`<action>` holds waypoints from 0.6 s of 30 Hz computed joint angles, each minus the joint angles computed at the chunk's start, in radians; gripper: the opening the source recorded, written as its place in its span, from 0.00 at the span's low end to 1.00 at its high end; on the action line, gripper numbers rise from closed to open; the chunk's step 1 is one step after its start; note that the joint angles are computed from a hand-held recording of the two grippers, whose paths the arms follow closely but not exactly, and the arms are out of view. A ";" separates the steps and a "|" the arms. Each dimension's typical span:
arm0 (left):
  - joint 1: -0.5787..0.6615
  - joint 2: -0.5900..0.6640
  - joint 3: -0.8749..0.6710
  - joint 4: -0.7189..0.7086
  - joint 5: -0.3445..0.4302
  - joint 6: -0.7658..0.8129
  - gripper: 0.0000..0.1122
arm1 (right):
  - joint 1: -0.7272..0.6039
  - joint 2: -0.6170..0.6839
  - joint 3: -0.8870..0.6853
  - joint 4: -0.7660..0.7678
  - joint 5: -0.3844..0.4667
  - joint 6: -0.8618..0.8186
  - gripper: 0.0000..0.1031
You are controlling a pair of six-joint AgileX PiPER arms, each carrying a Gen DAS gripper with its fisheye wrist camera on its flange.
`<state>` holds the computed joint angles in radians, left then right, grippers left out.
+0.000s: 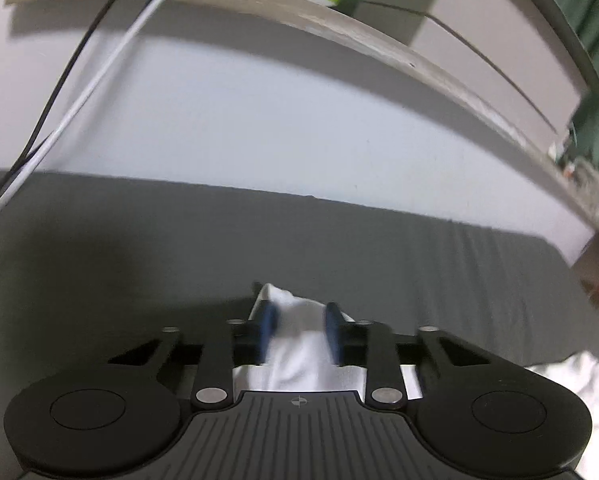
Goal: Fold clothes
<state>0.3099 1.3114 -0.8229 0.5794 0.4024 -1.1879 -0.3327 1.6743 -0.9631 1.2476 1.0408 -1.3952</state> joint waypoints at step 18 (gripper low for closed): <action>0.016 0.091 -0.159 0.196 0.125 -0.055 0.02 | 0.013 -0.014 0.012 -0.004 -0.020 -0.051 0.88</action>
<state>0.3256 1.4024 -0.9816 0.7752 0.5278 -1.2433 -0.3199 1.6604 -0.9513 1.2439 1.0204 -1.4457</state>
